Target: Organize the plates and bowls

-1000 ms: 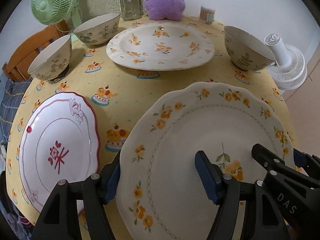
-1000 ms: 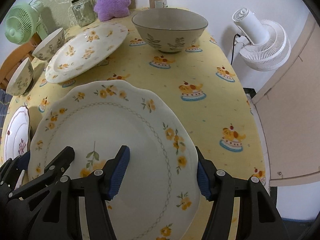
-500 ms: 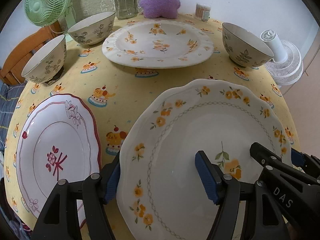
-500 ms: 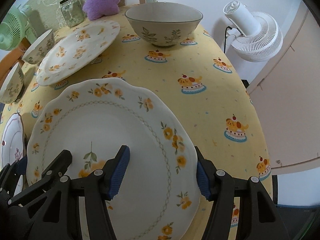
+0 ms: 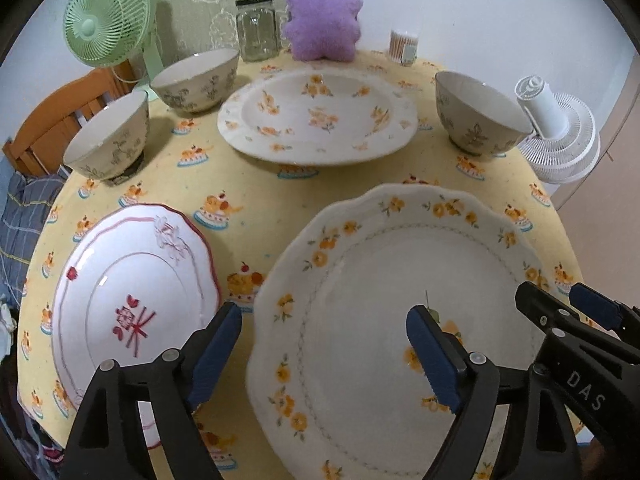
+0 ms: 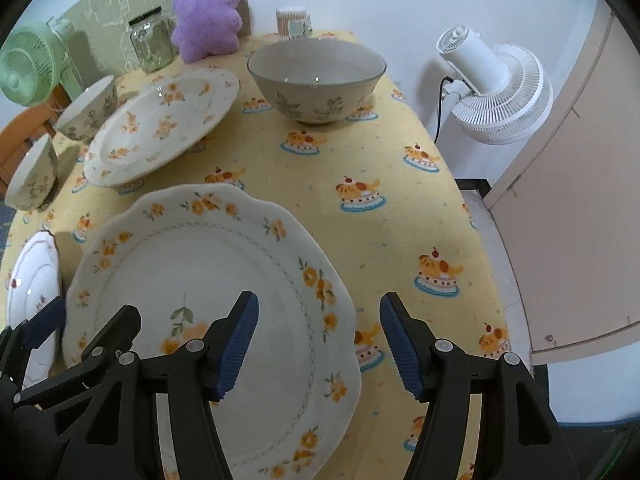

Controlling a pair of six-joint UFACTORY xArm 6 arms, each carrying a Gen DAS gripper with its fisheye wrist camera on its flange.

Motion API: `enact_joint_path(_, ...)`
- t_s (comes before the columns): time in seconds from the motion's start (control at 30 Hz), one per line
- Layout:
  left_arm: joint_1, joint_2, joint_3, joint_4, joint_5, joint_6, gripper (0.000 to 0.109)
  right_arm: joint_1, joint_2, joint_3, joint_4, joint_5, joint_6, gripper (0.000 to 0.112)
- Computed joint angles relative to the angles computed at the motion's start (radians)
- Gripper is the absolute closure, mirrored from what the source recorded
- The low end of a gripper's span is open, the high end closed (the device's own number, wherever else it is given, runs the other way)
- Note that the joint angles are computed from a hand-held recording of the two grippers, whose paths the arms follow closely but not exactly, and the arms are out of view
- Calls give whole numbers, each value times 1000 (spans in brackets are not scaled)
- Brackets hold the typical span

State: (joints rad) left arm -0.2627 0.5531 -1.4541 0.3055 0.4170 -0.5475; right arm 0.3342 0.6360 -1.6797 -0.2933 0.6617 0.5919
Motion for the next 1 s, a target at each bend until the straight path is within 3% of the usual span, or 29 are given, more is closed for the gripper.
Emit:
enact_joint_path(0.27, 36, -87, 78, -38, -57, 117, 20, 42, -73, 42, -113, -18, 138, 43)
enact_joint_path(0.67, 107, -181, 148, -318, -127, 518, 18, 131, -121, 14, -259, 23, 393, 43)
enact_joint_path(0.87, 138, -196, 135, -413, -112, 632, 17, 165, -84, -75, -274, 78, 452, 43)
enact_joint_path(1.0, 154, -171, 78, -409, -92, 620, 17, 175, -26, -179, -274, 119, 423, 43)
